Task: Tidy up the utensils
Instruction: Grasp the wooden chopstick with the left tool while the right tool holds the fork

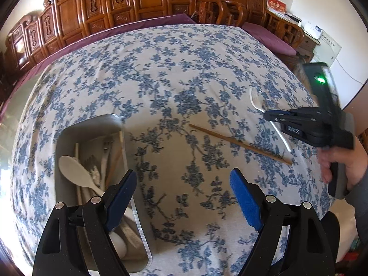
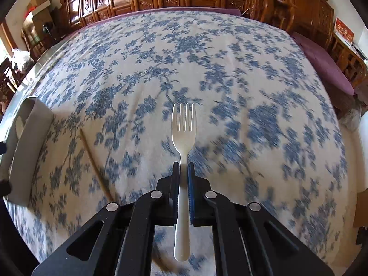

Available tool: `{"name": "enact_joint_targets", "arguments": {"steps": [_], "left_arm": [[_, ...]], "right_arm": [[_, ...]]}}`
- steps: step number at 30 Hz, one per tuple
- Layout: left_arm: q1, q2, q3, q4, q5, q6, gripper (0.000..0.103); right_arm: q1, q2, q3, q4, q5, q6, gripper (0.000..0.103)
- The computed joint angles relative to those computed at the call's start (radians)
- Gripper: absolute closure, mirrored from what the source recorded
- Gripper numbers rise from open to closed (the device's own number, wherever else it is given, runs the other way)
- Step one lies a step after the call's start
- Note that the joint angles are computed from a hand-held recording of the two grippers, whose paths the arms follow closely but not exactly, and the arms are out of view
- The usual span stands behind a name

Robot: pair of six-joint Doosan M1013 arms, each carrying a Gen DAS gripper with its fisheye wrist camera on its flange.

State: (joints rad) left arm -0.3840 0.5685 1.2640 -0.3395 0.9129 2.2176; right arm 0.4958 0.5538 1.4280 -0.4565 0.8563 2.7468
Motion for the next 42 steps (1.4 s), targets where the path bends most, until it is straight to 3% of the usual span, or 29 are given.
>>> {"name": "enact_joint_targets", "arguments": {"steps": [15, 25, 37, 40, 42], "left_arm": [[-0.088, 0.029, -0.001, 0.009, 0.019, -0.104, 0.024], [-0.14, 0.072, -0.022, 0.12, 0.008, -0.212, 0.024], [-0.16, 0.089, -0.033, 0.183, 0.009, -0.281, 0.024], [-0.162, 0.086, -0.03, 0.191, 0.001, -0.284, 0.031], [-0.166, 0.083, -0.026, 0.209, -0.011, -0.283, 0.043]], "right_arm": [[0.077, -0.17, 0.22, -0.143, -0.043, 0.211, 0.095], [0.086, -0.197, 0.282, -0.168, -0.101, 0.305, 0.095], [0.091, -0.213, 0.309, -0.192, -0.116, 0.347, 0.095], [0.093, -0.217, 0.315, -0.195, -0.117, 0.36, 0.095], [0.094, -0.218, 0.318, -0.197, -0.118, 0.365, 0.095]]}}
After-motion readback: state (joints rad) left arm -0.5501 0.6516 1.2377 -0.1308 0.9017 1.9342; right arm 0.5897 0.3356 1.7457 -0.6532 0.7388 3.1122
